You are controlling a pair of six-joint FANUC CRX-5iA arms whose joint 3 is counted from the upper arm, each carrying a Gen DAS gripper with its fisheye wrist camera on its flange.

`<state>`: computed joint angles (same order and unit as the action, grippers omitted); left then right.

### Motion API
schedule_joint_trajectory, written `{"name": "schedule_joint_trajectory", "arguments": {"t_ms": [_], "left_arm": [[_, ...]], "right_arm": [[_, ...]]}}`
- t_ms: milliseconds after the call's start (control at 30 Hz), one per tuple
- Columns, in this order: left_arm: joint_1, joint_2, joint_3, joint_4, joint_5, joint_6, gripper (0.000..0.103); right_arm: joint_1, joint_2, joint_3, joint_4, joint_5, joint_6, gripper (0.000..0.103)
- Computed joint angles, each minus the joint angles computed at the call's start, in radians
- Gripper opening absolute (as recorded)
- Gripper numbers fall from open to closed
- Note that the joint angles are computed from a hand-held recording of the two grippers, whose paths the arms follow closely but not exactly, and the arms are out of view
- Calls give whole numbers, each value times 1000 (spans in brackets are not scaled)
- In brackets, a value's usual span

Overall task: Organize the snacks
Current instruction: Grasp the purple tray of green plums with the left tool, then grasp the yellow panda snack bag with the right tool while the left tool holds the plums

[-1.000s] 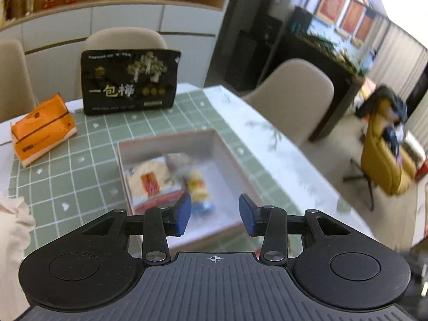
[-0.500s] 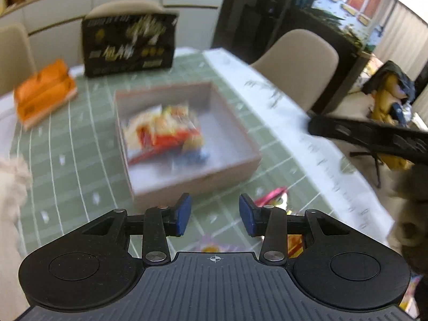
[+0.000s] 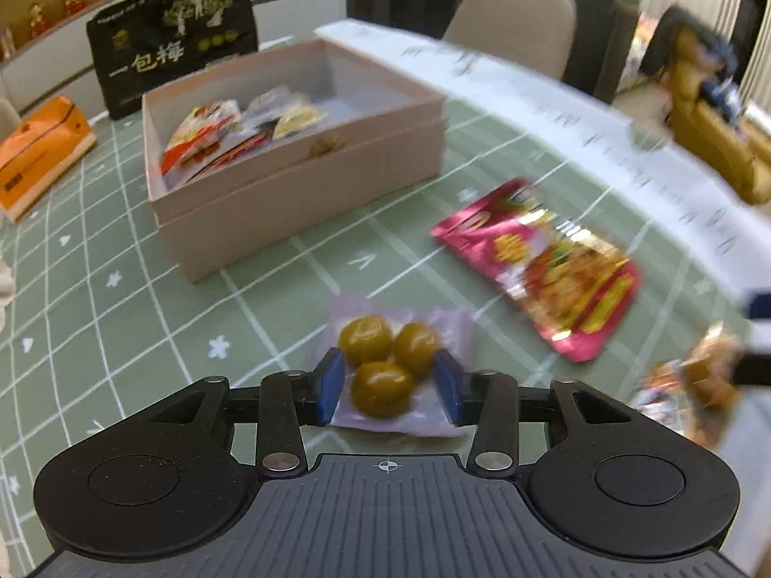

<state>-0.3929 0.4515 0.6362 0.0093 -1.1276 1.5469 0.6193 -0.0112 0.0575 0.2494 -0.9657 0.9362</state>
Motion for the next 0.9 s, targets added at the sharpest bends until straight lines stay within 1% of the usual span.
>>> {"name": "schedule_joint_trajectory", "arguments": {"t_ms": [100, 200, 233, 267, 300, 367, 433, 500, 533, 567, 600, 667, 733, 767, 800, 833, 867, 900], "left_arm": [[12, -39, -84, 10, 88, -27, 52], [30, -76, -149, 50, 120, -55, 50], [33, -85, -163, 58, 120, -71, 48], [37, -95, -175, 67, 111, -90, 43], [43, -108, -189, 77, 100, -103, 40], [55, -127, -208, 99, 71, -101, 37], [67, -140, -217, 129, 37, -96, 37], [91, -150, -235, 203, 9, -103, 35], [97, -158, -250, 225, 24, -105, 35], [98, -177, -271, 230, 64, -103, 35], [93, -192, -279, 211, 101, -95, 35], [82, -193, -262, 186, 130, -98, 36], [82, -160, -224, 223, 100, -144, 36], [78, -126, -181, 227, 51, -171, 37], [64, -79, -107, 202, -20, -202, 38], [49, -42, -42, 164, -71, -232, 38], [28, -8, 27, 112, -102, -272, 38], [18, 11, 71, 86, -105, -297, 38]], "right_arm": [[48, -30, -36, 15, -32, -95, 65], [64, -52, -66, -57, -14, -126, 65], [66, -46, -67, -74, -13, -125, 65], [70, -29, -60, -82, -21, -122, 65], [78, -13, -55, -72, -30, -130, 65], [94, 3, -59, -43, 0, -126, 65], [98, 25, -45, -31, 22, -93, 65], [91, 48, -33, -28, 58, -65, 64], [85, 58, -31, -20, 79, -62, 64], [74, 74, -22, -20, 99, -60, 64], [62, 86, -8, -29, 108, -60, 64], [32, 107, 39, -80, 91, -40, 64], [12, 94, 48, -99, 101, -20, 64], [11, 75, 28, -71, 121, -16, 65], [13, 62, 10, -28, 132, -23, 65], [16, 55, -4, 15, 137, -40, 65], [11, 46, -12, 56, 134, -55, 65], [2, 41, -12, 78, 129, -65, 65]]}}
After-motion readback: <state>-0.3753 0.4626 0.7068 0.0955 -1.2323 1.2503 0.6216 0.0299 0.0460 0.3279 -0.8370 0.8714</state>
